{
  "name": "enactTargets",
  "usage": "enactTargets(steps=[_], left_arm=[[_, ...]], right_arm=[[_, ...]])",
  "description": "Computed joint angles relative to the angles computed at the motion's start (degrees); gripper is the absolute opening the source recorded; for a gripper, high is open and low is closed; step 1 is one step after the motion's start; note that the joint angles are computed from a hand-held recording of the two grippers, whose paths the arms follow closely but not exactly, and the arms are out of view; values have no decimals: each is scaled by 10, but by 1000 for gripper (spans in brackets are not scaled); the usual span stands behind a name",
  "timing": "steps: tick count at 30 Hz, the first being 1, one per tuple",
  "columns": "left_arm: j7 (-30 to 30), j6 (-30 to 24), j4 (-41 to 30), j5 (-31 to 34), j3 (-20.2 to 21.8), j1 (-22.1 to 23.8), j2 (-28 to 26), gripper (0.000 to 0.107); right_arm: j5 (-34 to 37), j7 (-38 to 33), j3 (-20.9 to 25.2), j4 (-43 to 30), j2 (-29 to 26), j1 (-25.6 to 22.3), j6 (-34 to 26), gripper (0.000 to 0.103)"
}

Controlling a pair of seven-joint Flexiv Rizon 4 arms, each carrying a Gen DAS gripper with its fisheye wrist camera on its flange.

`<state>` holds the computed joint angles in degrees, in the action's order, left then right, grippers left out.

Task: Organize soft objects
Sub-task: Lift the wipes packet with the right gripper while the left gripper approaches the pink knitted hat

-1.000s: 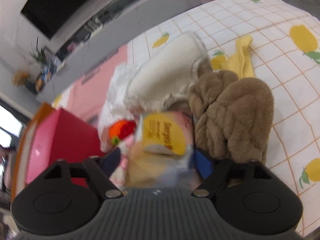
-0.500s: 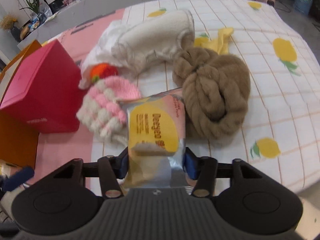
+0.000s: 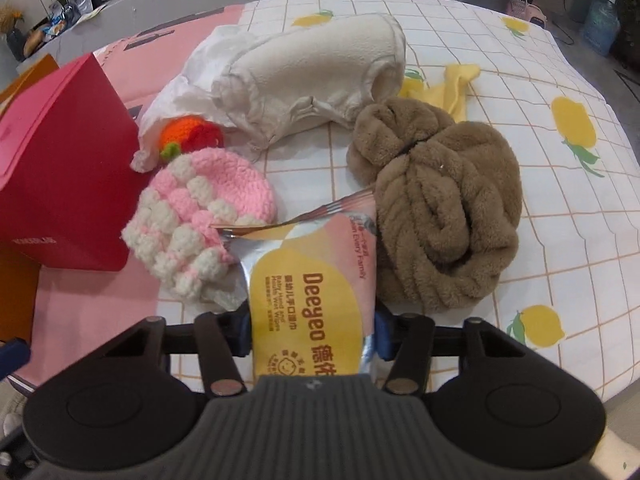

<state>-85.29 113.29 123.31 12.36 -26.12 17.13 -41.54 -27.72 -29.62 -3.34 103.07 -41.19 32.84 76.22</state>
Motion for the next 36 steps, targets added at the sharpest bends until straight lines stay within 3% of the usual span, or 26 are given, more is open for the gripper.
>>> enactTargets(steps=[7, 12, 16, 19, 21, 24, 29, 32, 36], left_arm=[[23, 36, 0, 20, 29, -29, -8, 78], [35, 73, -10, 46, 37, -47, -26, 81], [72, 151, -35, 60, 93, -115, -49, 83], [105, 172, -59, 51, 126, -161, -62, 83], [130, 179, -72, 6, 161, -210, -68, 83], [171, 187, -93, -86, 211, -282, -83, 83], [218, 158, -136, -166, 226, -320, -104, 83], [226, 155, -160, -179, 219, -318, -117, 84], [222, 95, -191, -272, 228, -348, -120, 85]], right_arm=[[-6, 38, -44, 59, 39, 26, 77, 51], [-14, 66, -104, 90, 60, 70, 101, 51], [-12, 102, -165, 121, 69, 108, 142, 51], [29, 89, -123, 126, 65, 66, 191, 51], [50, 79, -116, 129, 64, 58, 208, 51], [71, 69, -158, 132, 64, 96, 197, 51], [114, 49, -168, 130, 60, 101, 197, 51], [143, 39, -177, 133, 58, 108, 208, 51], [171, 18, -162, 132, 58, 94, 213, 51]])
